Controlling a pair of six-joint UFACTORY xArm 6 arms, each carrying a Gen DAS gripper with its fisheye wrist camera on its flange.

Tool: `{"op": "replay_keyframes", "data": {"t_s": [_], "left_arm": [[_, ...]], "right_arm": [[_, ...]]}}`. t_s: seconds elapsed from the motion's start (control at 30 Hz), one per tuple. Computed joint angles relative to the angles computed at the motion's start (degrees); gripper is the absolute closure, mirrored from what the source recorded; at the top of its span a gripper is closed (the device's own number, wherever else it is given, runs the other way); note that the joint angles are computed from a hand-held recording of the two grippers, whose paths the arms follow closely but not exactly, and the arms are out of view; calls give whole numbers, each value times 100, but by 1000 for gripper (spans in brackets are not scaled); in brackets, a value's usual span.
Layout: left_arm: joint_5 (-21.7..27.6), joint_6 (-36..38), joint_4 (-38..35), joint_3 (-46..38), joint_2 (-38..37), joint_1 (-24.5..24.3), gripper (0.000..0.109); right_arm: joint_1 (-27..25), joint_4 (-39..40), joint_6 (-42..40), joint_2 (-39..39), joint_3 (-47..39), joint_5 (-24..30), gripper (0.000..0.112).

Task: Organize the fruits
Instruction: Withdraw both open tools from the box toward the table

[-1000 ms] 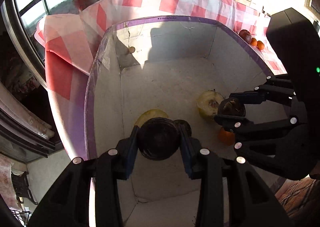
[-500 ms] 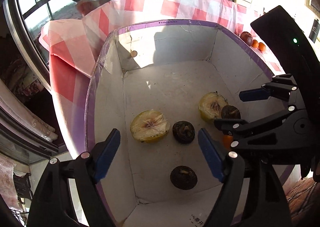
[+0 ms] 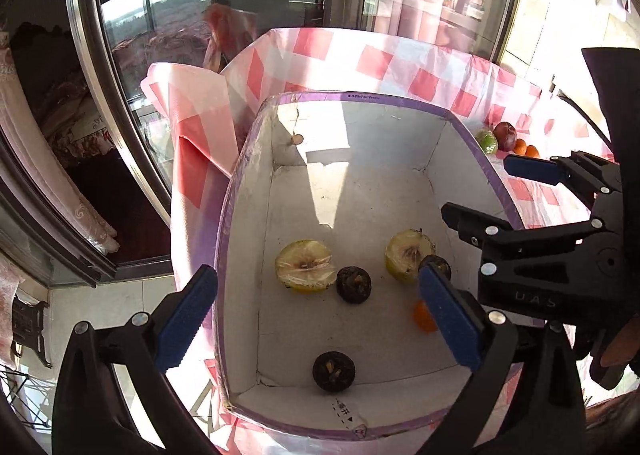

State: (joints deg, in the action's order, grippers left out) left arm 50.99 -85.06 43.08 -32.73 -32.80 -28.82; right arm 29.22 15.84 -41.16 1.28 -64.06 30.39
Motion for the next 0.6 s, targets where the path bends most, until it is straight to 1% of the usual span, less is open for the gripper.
{"op": "replay_keyframes", "data": {"t_s": [0.1, 0.13, 0.23, 0.37, 0.5, 0.6], "left_arm": [[-63, 22, 133, -438, 485, 3, 8], [-82, 60, 197, -618, 681, -1, 8], [-140, 231, 358, -1295, 1388, 21, 8], [-381, 262, 507, -2214, 2292, 69, 8], [-586, 436, 598, -3413, 3378, 55, 8], [-771, 780, 408, -4482, 4263, 4, 8]], "right_arm": [[-300, 813, -721, -100, -125, -217, 26], [-422, 953, -834, -110, -161, -227, 26], [-823, 1008, -854, -15, -291, -337, 26], [-1458, 719, -762, 373, -566, -487, 26], [-2136, 287, -303, 978, -1063, -361, 26], [-2540, -227, 134, 1585, -1626, -178, 26]]}}
